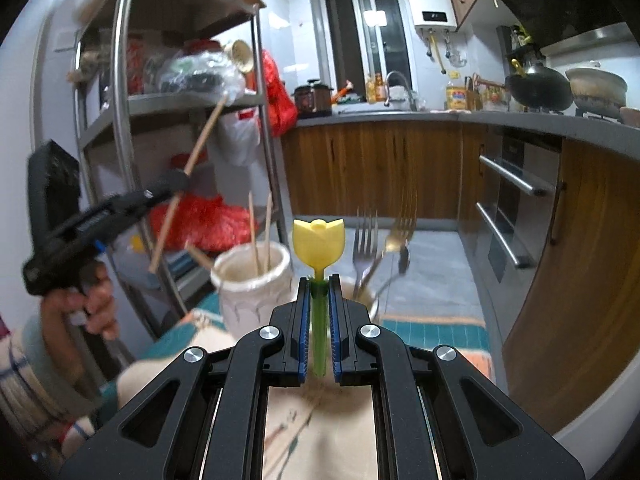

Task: Organize utensils
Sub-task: 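Lift chopstick over tall holder with left tool while right lifts green spoon over short holder, then release chopstick into tall holder with left tool while right releases green spoon into short holder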

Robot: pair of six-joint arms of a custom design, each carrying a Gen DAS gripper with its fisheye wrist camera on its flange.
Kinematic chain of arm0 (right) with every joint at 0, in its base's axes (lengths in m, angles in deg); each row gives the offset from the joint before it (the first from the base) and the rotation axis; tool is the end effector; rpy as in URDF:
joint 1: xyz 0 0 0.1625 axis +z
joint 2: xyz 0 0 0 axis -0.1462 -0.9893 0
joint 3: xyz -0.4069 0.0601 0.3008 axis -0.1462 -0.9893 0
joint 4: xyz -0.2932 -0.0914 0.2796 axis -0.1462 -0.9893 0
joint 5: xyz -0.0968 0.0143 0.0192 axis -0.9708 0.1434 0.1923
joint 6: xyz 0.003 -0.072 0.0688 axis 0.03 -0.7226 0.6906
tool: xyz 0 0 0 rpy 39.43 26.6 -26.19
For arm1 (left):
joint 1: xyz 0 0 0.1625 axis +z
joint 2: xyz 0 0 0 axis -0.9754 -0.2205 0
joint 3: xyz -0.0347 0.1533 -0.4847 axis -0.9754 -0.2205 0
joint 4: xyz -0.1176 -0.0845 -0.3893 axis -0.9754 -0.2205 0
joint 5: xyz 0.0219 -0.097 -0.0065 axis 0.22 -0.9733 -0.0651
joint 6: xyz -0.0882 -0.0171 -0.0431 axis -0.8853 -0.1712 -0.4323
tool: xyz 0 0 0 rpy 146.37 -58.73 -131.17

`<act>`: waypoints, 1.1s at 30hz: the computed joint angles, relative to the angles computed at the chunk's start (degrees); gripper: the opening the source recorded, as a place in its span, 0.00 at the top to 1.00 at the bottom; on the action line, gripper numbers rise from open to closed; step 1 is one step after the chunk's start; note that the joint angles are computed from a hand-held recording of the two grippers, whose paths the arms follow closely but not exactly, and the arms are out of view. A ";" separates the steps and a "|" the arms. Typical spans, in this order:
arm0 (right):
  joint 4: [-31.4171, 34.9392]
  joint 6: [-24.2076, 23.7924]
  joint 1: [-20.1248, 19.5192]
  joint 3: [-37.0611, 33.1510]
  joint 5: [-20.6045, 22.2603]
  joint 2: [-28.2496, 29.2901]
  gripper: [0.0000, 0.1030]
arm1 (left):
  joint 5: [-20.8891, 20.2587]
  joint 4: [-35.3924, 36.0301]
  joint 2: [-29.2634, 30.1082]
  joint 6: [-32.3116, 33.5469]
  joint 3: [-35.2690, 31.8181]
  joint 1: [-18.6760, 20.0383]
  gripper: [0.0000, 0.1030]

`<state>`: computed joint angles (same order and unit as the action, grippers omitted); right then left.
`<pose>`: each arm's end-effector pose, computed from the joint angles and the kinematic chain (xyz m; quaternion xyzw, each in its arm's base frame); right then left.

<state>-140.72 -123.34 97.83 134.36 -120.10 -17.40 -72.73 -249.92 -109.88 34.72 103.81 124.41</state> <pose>0.1528 -0.5648 0.1770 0.4751 -0.8193 0.3190 0.0343 -0.1768 -0.4865 0.1671 0.1740 0.7315 -0.6399 0.1587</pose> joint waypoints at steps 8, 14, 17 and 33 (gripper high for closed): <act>-4.88 5.90 2.00 -4.50 0.09 3.56 0.91 | -1.24 4.11 2.75 1.35 -7.55 3.75 0.95; -3.54 6.48 1.99 -6.38 -2.22 5.39 0.90 | -3.22 4.07 3.44 -1.35 -6.67 5.48 0.95; -2.40 5.82 1.96 -6.86 -4.19 6.36 0.91 | -2.40 4.07 3.54 -0.52 -5.91 5.39 0.95; -1.76 5.61 1.67 -7.18 -8.77 8.51 0.72 | 5.57 5.29 1.18 1.57 -1.05 2.13 0.82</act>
